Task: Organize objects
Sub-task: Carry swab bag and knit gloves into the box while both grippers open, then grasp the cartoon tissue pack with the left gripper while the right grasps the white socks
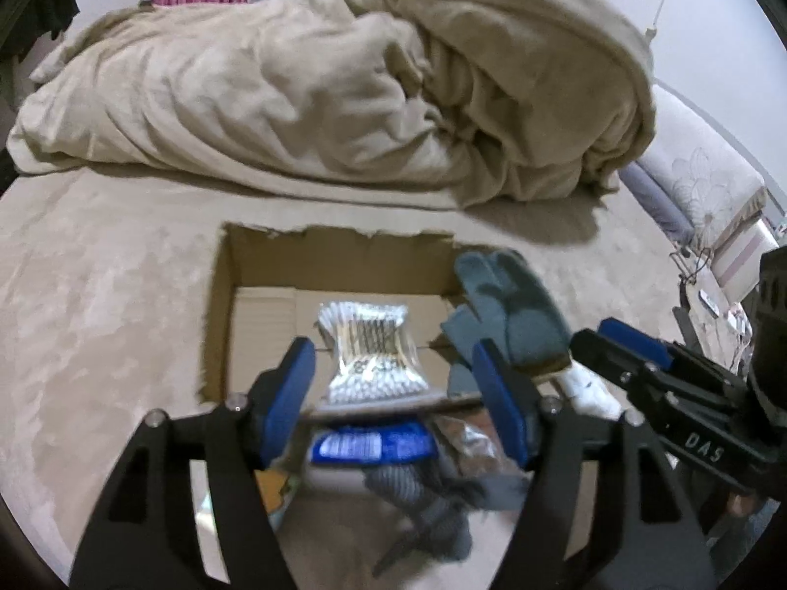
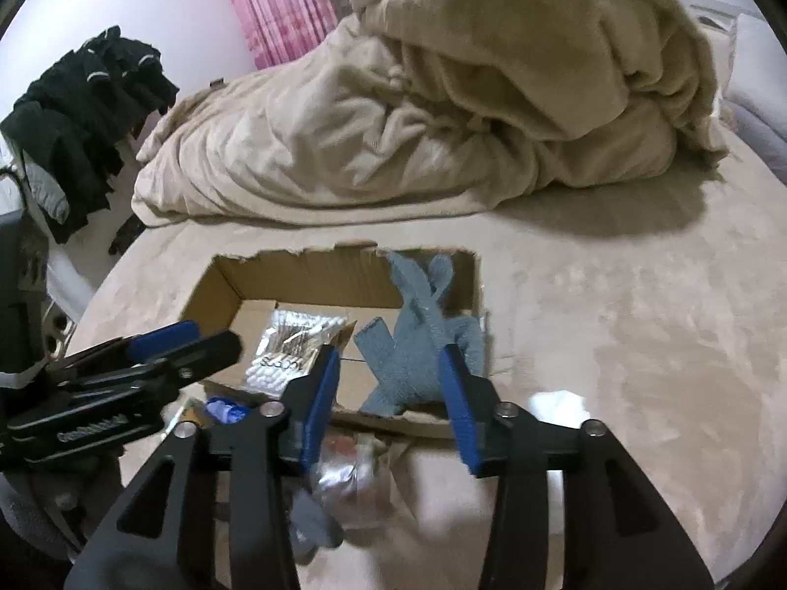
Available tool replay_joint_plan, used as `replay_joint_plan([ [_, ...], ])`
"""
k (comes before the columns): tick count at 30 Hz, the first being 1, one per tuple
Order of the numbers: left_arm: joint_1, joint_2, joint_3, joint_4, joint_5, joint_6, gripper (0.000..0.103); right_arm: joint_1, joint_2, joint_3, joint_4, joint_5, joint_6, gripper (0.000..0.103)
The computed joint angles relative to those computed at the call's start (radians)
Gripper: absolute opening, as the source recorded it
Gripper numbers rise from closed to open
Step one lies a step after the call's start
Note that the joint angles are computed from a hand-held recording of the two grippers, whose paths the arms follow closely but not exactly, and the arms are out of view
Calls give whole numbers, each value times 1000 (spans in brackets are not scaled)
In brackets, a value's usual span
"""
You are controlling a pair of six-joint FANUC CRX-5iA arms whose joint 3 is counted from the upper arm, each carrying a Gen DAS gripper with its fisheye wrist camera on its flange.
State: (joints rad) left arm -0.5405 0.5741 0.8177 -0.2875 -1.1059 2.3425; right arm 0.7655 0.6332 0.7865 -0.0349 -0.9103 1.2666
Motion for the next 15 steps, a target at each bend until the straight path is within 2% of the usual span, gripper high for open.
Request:
replay_joint_plan([
  [1,-7,-12,-6,-12,-7,16,70,1,-24,-29,7,15,-7,62],
  [4,-36,-52,-26,-64,-40,80,77,6,-84,-108,34,59,-28,76],
  [15,-111,-187,-165,-146,-66,170,77,30,-296,-388,164,160,-130,77],
])
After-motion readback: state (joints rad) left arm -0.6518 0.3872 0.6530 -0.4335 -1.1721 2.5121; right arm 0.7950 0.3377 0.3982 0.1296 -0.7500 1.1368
